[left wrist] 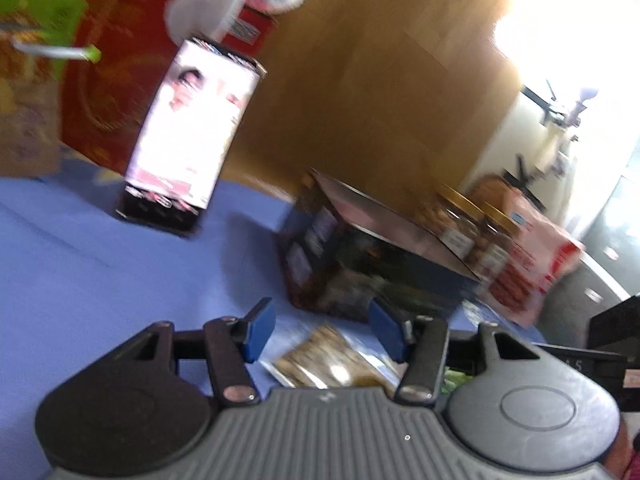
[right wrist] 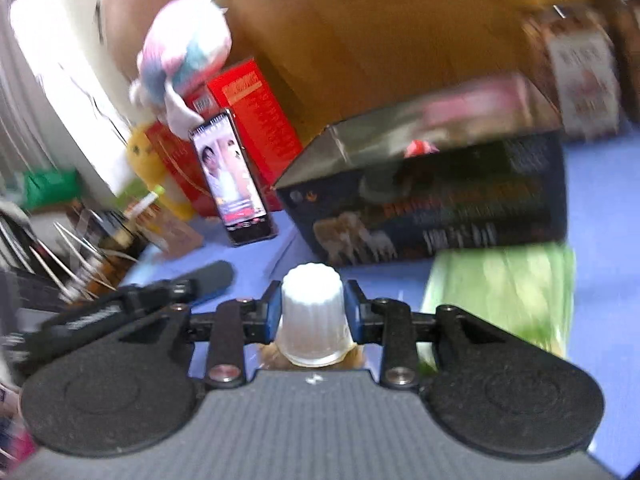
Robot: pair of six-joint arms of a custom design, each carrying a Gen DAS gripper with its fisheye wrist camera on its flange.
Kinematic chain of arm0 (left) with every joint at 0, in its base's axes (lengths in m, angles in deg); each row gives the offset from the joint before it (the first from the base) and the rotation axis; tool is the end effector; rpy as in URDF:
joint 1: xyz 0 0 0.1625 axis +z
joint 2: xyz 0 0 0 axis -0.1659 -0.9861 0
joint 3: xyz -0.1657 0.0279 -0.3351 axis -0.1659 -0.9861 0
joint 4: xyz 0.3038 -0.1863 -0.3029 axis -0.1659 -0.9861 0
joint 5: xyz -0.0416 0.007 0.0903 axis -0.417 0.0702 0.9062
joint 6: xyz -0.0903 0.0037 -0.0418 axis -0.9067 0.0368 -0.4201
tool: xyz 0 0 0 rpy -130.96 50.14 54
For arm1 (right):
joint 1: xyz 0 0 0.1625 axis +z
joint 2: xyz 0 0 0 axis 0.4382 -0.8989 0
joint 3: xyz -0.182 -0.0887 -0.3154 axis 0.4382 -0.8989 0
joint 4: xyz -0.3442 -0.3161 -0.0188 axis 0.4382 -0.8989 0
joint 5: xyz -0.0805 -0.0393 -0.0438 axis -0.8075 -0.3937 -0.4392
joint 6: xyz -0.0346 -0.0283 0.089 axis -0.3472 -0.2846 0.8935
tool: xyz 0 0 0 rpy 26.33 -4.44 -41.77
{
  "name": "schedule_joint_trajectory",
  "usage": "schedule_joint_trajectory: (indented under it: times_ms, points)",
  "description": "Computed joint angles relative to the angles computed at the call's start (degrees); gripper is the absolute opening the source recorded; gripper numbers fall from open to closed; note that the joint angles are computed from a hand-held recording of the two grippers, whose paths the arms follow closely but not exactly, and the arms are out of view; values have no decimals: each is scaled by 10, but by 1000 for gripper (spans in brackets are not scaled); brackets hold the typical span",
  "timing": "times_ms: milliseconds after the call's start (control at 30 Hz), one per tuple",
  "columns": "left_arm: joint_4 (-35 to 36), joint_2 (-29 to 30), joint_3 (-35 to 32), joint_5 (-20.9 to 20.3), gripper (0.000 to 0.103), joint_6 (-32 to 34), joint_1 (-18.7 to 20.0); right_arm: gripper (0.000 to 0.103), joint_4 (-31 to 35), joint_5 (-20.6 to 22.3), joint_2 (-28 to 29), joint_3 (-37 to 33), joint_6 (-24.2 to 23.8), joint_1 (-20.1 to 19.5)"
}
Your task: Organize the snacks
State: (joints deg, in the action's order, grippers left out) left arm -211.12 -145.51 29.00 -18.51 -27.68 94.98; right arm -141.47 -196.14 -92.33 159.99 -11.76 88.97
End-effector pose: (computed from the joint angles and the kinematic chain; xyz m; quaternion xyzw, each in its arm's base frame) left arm 0.0640 -0.6134 0.3450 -0.2881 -0.9105 0.2934 0.0436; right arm 0.3381 -0.4991 -0.0321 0.0389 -0.9000 0.4316 0.0473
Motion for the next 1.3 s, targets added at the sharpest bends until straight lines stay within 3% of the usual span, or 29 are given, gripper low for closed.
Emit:
schedule_joint_trajectory:
  times_ms: [167, 300, 433, 500, 667, 867, 1100, 1300]
  points:
    - [83, -1, -15, -61, 55, 33, 10, 35, -80, 83, -21, 53, 89, -26]
    - [115, -7, -10, -89, 54, 49, 8, 35, -88, 102, -23, 56, 121, -32]
    - [142, -8, -9, -85, 52, 45, -3, 35, -91, 126, -26, 58, 139, -39]
    - [146, -9, -6, -85, 46, 47, -9, 35, -93, 135, -31, 61, 138, -43]
    - [128, -1, -14, -83, 43, 41, -28, 35, -88, 130, -42, 48, 107, -43]
    - [81, 37, -51, -62, 43, 31, -63, 35, -70, 99, -39, -11, 24, -40]
    - [36, 105, -100, 1, 43, -5, -82, 36, -34, 84, -5, -81, -7, -67]
    - [-10, 112, -96, 29, 48, -26, -77, 44, -27, 56, 15, -107, -62, -61]
